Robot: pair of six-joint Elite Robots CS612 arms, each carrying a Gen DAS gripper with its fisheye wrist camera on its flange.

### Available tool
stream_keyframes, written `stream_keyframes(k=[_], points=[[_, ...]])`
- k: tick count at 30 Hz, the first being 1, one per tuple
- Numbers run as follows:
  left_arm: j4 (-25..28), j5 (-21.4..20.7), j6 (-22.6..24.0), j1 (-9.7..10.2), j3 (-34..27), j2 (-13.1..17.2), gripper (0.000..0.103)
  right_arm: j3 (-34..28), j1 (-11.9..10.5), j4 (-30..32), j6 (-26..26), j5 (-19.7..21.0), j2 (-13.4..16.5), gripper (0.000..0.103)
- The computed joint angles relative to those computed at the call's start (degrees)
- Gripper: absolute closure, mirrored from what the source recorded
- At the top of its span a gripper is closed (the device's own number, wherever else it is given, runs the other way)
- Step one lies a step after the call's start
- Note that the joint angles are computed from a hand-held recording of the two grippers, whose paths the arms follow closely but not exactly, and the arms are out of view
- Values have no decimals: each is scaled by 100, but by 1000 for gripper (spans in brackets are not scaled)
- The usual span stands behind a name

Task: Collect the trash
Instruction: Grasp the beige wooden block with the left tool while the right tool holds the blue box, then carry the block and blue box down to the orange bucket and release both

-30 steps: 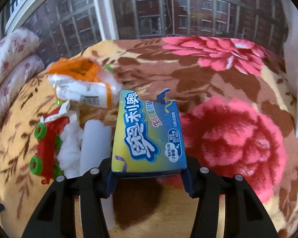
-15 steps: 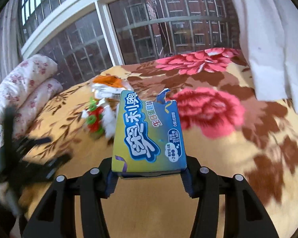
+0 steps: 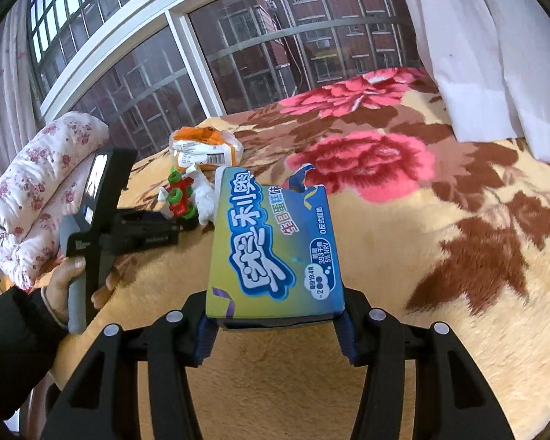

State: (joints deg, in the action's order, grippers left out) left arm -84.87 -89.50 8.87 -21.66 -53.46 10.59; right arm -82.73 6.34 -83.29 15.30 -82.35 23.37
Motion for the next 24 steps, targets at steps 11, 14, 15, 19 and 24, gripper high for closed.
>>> stream_keyframes(k=[11,14,15,19,24], points=[[492,349,168,-66,-62,-114,69,-89,-21,85,109,114,15,51],[734,1063,493,-155,-384,-44,69,-113,2,108,-33,190,3,51],[663,1507,730,-213,-608,62,69,-113,10,105,-32,219,0,51],[855,1334,588,-136,-1128,191,69,-139,36,61,8,398,3,51],[1092,-133,-678,137,-2052,500,69,-212,150,103,-202,492,-29,51]])
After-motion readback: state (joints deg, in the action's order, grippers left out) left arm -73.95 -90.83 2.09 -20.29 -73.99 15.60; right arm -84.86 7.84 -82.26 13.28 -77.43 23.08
